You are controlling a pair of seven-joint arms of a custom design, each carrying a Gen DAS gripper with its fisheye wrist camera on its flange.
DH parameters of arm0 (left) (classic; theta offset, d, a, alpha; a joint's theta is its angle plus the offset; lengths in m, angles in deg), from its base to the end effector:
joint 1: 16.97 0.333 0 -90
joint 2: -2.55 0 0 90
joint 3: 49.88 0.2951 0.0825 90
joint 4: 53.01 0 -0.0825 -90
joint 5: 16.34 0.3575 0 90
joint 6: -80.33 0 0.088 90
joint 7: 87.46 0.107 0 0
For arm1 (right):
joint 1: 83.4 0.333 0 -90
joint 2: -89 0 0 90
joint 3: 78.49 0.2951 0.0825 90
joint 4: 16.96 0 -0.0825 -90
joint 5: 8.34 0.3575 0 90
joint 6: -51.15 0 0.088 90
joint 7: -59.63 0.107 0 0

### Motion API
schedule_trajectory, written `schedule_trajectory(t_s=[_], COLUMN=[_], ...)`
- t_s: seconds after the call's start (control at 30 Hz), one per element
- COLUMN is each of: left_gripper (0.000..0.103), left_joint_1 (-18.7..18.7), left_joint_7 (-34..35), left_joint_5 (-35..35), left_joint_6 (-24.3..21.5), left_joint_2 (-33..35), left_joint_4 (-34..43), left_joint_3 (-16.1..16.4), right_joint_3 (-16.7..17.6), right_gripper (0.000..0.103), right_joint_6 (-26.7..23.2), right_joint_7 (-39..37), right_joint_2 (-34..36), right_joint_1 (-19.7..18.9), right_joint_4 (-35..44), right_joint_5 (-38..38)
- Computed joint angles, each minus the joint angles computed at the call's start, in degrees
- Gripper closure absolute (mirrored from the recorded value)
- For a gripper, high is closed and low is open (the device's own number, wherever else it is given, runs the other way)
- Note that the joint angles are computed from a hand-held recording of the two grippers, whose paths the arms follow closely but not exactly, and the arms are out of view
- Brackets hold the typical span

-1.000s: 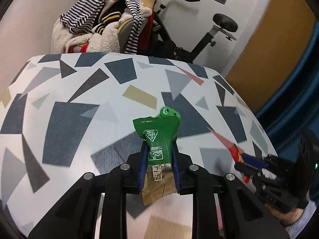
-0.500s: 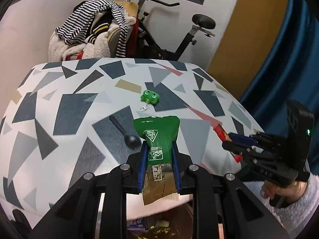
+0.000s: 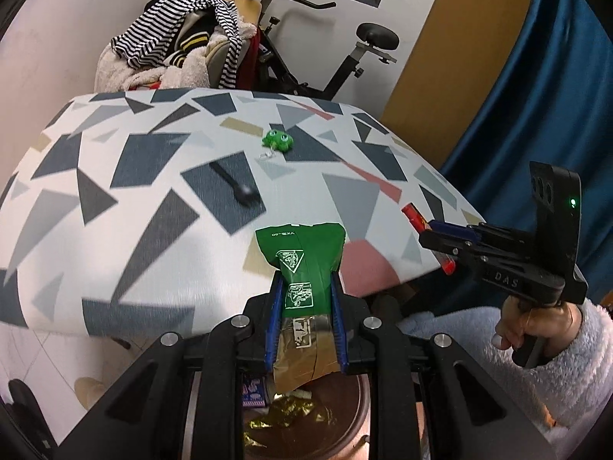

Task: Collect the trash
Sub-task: 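Carry the lighter and packet over the brown bin and open both grippers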

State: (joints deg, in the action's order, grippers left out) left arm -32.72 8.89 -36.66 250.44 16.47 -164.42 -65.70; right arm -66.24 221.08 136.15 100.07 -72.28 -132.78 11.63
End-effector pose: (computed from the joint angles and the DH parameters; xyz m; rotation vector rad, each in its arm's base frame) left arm 0.5510 -0.2963 0.4465 -1.6137 2.1925 -1.1318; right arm 0.5694 0.2135 0.4383 -1.9374 1.4237 -0.3852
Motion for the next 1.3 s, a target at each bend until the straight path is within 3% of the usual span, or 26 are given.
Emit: schedule_trajectory(t_s=[0.13,0.47,0.73,0.83,0.9,0.97,1.07,1.3], left_gripper=[0.081,0.081,0.08,0.079,0.067,0.039,0.029,0.014], left_joint_1=[2.26,4.04,2.0,0.7,1.31,1.42,0.44,-9.55], left_joint_7=[4.8,17.63,19.58,15.35,14.56,13.95,10.72,-9.36], left_joint_5=[-5.62,-21.65,-24.06,-20.26,-20.05,-19.75,-16.64,3.11], left_joint_6=[1.2,1.44,0.91,0.94,0.99,3.01,5.21,11.42], left_joint_2=[-1.82,-4.92,-3.38,-1.76,-1.19,-1.3,-1.68,-3.53], left_joint_4=[-4.09,-10.07,-12.05,-12.12,-11.93,-12.46,-13.48,-17.54], left_joint_3=[-2.92,-5.36,-3.92,-2.3,-2.73,-2.99,-1.97,10.14], right_joint_3=[0.86,2.7,5.67,6.05,6.08,6.27,8.09,16.66], right_gripper=[0.077,0.077,0.077,0.077,0.077,0.077,0.077,0.077], right_joint_6=[0.38,3.11,4.7,4.47,4.37,4.22,5.15,7.59], right_joint_7=[-0.32,-4.35,-9.47,-9.86,-9.92,-10.17,-12.62,-25.67], right_joint_2=[-0.79,-1.93,-0.56,-0.13,0.03,0.3,0.79,5.23], right_joint_1=[-0.09,0.45,-0.31,-0.25,-0.13,-0.12,-1.22,-6.61], right_joint_4=[-2.08,-6.14,-7.1,-7.38,-7.61,-7.79,-8.08,-6.04], right_joint_5=[2.25,8.64,16.06,16.6,16.54,16.64,19.44,33.03])
